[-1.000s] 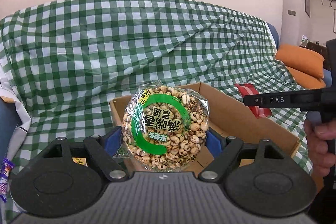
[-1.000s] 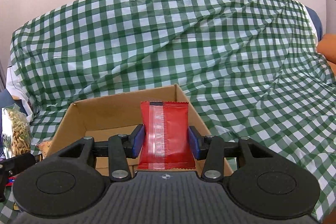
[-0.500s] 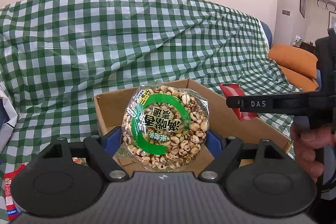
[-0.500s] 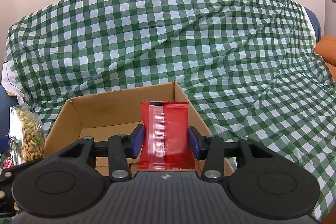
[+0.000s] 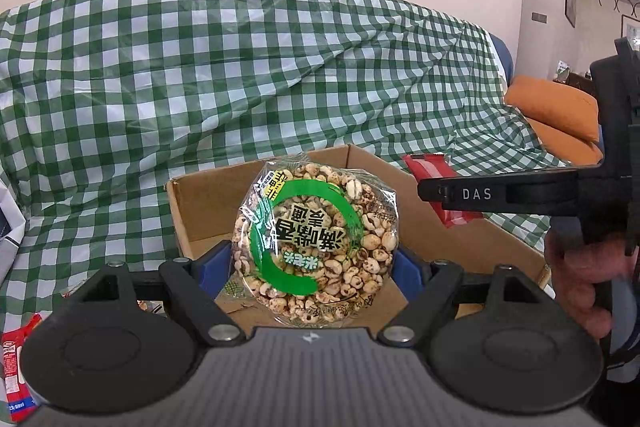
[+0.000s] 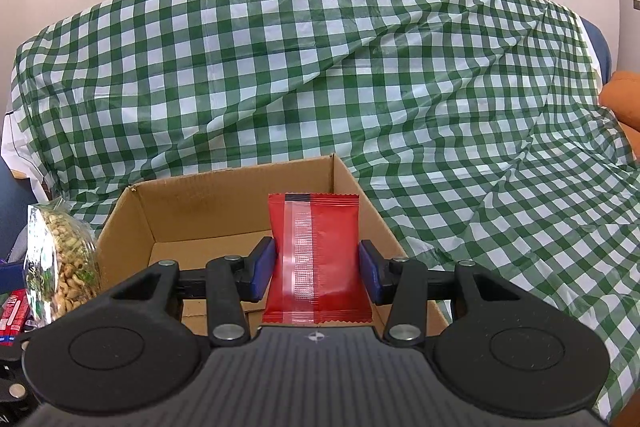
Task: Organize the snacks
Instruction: 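Carry the peanut bag and red packet over the cardboard box with both tools, then open both tools to drop the snacks into the box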
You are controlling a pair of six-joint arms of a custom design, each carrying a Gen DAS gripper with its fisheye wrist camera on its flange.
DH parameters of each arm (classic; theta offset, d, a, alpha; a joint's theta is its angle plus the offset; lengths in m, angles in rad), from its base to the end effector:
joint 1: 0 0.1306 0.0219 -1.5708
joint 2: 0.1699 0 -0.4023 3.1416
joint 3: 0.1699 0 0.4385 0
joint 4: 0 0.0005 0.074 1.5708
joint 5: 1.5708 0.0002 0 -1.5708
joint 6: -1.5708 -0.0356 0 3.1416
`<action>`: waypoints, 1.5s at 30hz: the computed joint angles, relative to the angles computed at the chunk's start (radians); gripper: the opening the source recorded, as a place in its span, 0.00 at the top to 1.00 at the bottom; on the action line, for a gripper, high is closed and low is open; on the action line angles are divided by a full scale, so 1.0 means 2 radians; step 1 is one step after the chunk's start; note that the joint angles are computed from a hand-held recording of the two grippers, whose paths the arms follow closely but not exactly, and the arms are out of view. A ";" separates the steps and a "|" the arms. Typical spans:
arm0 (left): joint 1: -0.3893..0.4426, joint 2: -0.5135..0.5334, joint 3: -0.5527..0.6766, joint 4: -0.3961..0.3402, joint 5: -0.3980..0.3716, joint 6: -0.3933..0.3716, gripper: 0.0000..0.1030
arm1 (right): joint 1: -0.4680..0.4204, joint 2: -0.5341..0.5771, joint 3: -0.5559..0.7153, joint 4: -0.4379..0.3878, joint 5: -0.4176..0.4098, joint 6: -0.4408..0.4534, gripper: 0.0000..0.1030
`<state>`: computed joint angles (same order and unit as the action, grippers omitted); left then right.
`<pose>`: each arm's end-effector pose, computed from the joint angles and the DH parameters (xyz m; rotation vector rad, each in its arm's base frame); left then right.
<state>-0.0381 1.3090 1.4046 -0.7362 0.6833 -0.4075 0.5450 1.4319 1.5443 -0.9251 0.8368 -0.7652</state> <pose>0.5016 -0.0421 0.5122 0.8150 1.9309 -0.5311 0.4734 0.2555 0.5107 0.5875 2.0022 -0.2259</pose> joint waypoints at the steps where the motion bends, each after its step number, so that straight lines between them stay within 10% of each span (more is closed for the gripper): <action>1: 0.000 0.000 0.000 0.000 0.000 0.000 0.17 | 0.000 0.000 0.000 -0.001 0.001 0.000 0.54; 35: 0.005 0.003 0.007 -0.028 0.022 -0.028 0.11 | 0.007 0.019 0.024 -0.045 0.023 -0.031 0.29; 40: 0.019 0.007 0.014 -0.034 0.028 -0.035 0.22 | 0.013 0.027 0.032 -0.045 0.029 -0.027 0.29; 45: 0.036 0.022 0.035 -0.069 0.033 -0.056 0.55 | 0.020 0.036 0.042 -0.042 0.037 -0.029 0.30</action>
<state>0.0344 1.3529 1.4745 -0.8747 0.7500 -0.5187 0.5856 1.5030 1.6292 -1.0091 0.9110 -0.8230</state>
